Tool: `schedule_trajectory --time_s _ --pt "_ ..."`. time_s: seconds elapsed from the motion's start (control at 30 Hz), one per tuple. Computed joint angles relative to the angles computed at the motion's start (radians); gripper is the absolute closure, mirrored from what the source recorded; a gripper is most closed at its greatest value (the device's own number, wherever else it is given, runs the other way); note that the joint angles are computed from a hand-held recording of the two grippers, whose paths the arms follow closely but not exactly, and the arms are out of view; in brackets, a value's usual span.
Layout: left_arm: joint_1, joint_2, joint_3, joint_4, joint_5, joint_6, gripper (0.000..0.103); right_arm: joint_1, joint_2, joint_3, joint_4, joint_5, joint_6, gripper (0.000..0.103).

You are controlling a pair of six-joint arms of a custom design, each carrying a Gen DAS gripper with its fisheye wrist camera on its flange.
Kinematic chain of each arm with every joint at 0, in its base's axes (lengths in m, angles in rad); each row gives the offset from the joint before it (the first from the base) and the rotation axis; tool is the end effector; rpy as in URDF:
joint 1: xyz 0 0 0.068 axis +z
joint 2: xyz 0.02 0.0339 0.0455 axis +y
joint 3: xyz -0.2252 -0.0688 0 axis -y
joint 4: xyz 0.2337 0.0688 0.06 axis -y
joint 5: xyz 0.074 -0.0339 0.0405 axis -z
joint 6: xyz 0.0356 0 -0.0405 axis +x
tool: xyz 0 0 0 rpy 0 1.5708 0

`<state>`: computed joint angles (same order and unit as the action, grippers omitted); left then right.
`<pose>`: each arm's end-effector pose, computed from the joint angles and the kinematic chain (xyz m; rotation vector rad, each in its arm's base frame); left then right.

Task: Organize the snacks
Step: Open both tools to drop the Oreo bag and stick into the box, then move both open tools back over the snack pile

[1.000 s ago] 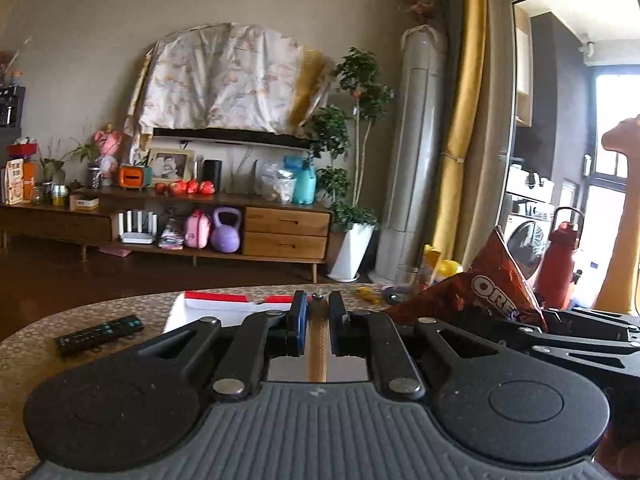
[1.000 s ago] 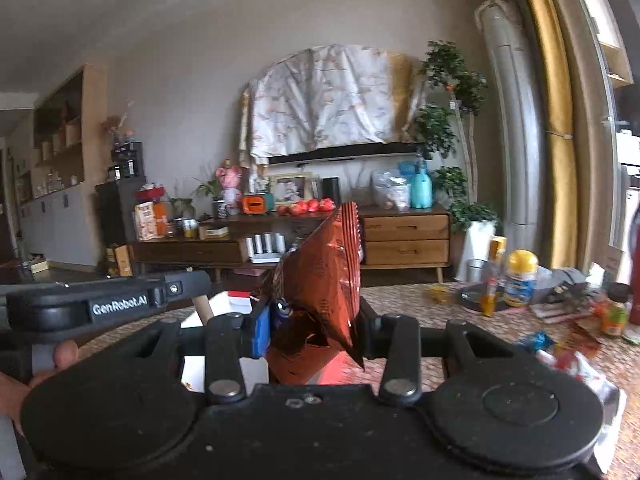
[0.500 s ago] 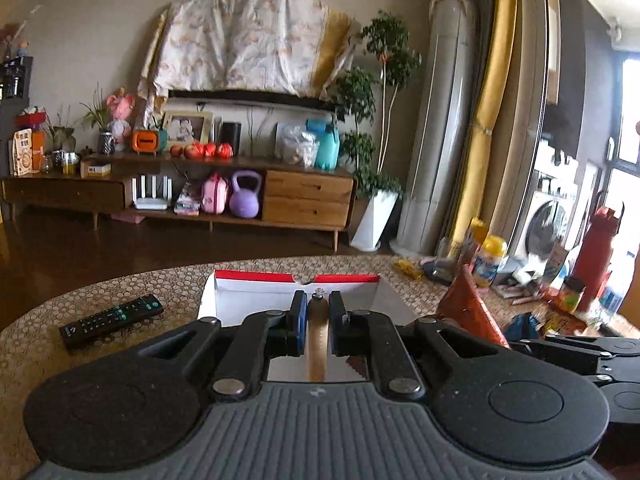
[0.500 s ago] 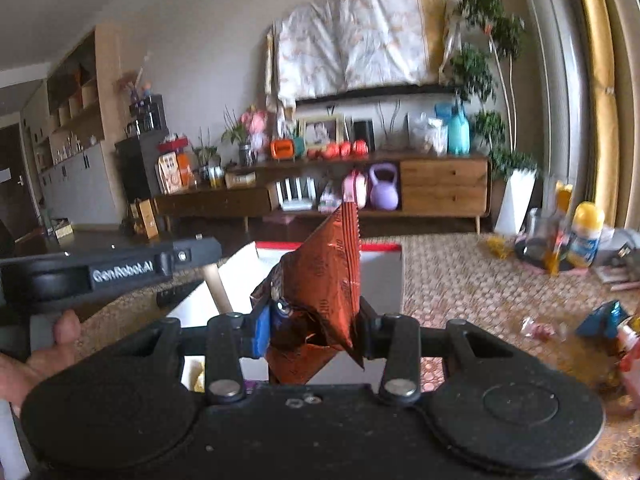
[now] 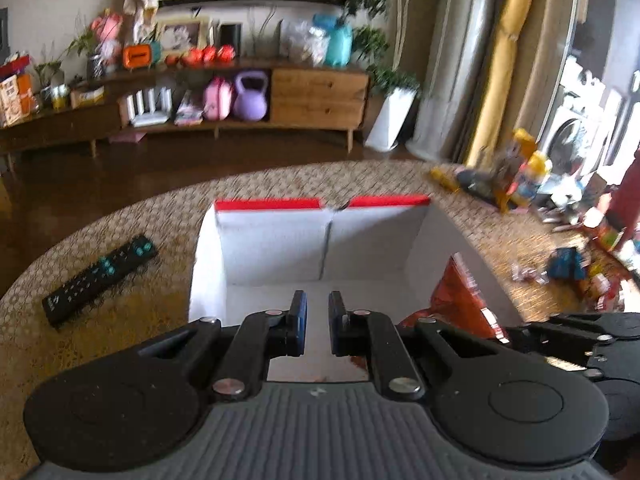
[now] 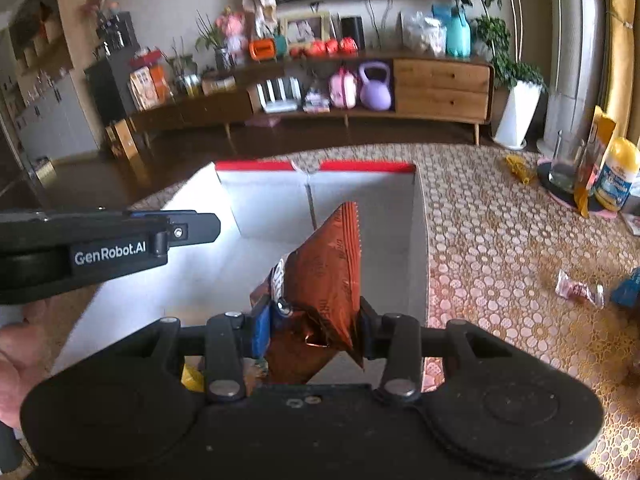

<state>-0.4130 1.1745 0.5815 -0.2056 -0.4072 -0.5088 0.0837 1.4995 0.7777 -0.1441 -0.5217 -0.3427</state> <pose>0.2208 -0.0813 0.1640 -0.3004 2.2689 0.0094 0.2845 0.0417 0.1489 -0.7182 2.2340 0.5072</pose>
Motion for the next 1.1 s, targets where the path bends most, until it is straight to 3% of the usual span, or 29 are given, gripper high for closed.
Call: schedule_trajectory --time_s 0.17,0.4,0.43,0.5,0.53,0.57,0.8,1.1 --pt "0.014 0.017 -0.029 0.038 0.037 -0.011 0.092 0.016 0.01 0.012 -0.008 0.025 -0.008 0.062" --pt "-0.032 0.003 -0.037 0.022 0.008 -0.048 0.089 0.025 0.01 0.012 0.011 0.048 -0.006 0.057" --pt "-0.042 -0.004 -0.039 0.015 -0.004 -0.054 0.081 0.019 -0.001 0.0 0.019 0.04 -0.009 0.053" --pt "-0.06 -0.013 -0.035 -0.003 -0.031 -0.07 0.055 0.012 -0.029 -0.031 0.05 0.047 -0.017 0.048" --pt "-0.075 -0.028 -0.039 -0.013 -0.052 -0.088 0.03 0.006 -0.03 -0.029 0.055 0.044 -0.026 0.047" --pt "-0.086 -0.045 -0.045 -0.017 -0.072 -0.103 0.019 0.0 -0.038 -0.035 0.06 0.04 -0.032 0.047" --pt "-0.192 -0.12 -0.023 -0.113 -0.192 -0.182 0.017 -0.107 -0.139 -0.095 0.061 -0.062 -0.058 0.047" --pt "-0.431 -0.1 0.041 -0.157 -0.385 -0.275 0.0 -0.375 -0.232 -0.178 0.116 -0.253 -0.072 0.038"
